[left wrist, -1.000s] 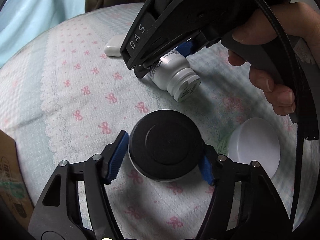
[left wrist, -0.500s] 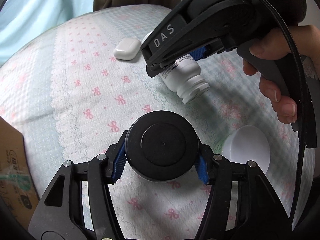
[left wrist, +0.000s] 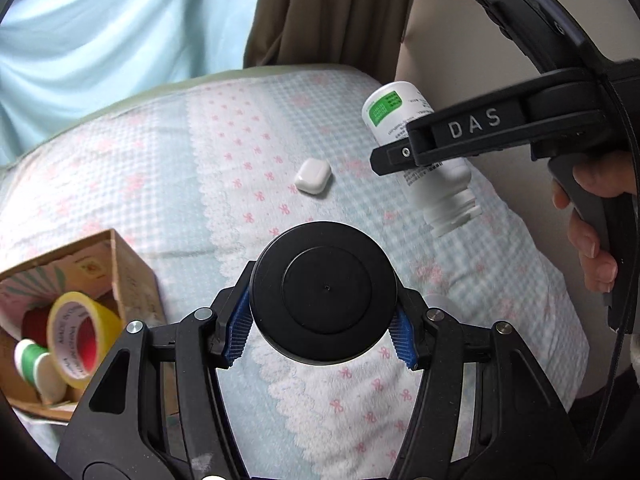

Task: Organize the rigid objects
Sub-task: 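Carry the black jar and pill bottle over the cardboard box with both tools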

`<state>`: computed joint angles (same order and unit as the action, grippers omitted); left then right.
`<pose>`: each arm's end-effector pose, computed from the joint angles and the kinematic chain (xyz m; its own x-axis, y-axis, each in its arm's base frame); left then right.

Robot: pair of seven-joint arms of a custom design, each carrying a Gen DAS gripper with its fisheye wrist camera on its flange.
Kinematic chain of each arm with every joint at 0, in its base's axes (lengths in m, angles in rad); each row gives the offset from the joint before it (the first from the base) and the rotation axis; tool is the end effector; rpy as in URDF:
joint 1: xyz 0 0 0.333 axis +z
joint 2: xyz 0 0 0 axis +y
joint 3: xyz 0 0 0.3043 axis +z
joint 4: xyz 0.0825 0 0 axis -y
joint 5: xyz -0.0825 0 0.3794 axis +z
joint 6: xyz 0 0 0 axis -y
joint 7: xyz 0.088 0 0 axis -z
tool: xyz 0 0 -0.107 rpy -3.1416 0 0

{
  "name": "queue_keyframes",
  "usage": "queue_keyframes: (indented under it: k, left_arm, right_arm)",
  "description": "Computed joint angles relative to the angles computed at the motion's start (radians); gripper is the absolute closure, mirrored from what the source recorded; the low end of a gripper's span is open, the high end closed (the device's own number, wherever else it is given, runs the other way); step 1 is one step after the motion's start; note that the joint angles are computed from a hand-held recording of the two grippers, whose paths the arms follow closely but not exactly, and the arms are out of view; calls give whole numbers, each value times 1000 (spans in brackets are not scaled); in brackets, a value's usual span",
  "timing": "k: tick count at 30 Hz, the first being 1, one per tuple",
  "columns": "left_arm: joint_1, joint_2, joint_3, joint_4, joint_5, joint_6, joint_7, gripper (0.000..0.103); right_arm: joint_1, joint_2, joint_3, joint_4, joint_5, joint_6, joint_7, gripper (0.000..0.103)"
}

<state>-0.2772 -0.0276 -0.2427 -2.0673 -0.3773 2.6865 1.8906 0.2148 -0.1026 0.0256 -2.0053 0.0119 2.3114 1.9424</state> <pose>0.5118 -0.2807 0.5068 -0.5632 -0.8154 0.1338 -0.6887 0.3737 -0.6214 0.5435 0.1339 0.5353 -0.1060 -0.9826 -0.1523 -0.9170 0.1559 -0.3671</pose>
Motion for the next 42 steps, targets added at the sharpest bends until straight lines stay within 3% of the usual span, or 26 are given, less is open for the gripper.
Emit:
queue_keyframes:
  k: [10, 20, 27, 31, 42]
  left_arm:
    - [69, -211, 60, 23, 65, -188, -80, 49]
    - [172, -300, 183, 60, -15, -353, 30, 49]
    - [275, -216, 259, 159, -64, -495, 217, 49]
    - [337, -139, 271, 216, -78, -553, 315, 49]
    - [448, 139, 228, 404, -10, -649, 344, 49]
  right_arm:
    - [62, -67, 47, 162, 1, -152, 59, 57]
    - [160, 36, 125, 405, -81, -266, 212, 57]
    - [253, 207, 154, 586, -126, -306, 412, 57]
    - [300, 318, 151, 677, -112, -310, 521, 57]
    - [368, 679, 136, 1045, -7, -410, 527, 57]
